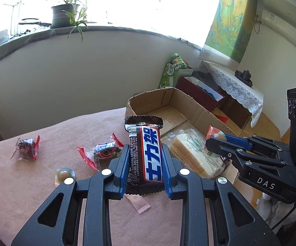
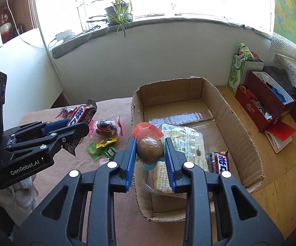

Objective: Organize snacks
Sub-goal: 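Carry the egg pack with the right gripper into the box while the left lifts its Snickers bar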

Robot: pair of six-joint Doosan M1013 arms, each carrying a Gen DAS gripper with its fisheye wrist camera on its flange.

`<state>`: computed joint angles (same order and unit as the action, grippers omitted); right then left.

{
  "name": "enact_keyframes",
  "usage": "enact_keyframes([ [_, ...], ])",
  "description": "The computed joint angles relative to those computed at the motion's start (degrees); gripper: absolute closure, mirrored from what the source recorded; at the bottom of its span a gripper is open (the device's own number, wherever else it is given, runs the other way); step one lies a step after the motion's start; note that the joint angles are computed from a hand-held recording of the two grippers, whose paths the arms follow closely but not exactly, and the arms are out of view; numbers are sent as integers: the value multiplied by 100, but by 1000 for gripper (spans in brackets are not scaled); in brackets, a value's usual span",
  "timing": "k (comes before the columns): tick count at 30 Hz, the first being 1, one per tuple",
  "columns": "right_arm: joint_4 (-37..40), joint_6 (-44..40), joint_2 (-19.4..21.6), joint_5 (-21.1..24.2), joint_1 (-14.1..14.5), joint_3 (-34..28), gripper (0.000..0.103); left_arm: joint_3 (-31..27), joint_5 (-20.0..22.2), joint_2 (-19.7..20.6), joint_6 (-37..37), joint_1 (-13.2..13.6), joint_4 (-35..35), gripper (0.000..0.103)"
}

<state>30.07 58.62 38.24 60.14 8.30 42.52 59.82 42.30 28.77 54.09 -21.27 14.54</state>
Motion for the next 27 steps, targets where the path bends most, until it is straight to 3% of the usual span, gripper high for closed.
enact_keyframes([
  [10,-403,428,525,174,-93,-903,75,-902,353,544,429,8,-223,76],
  [27,-736,923,1459,935,-146,-2582,75,-1756,800,1077,782,18,-404,76],
])
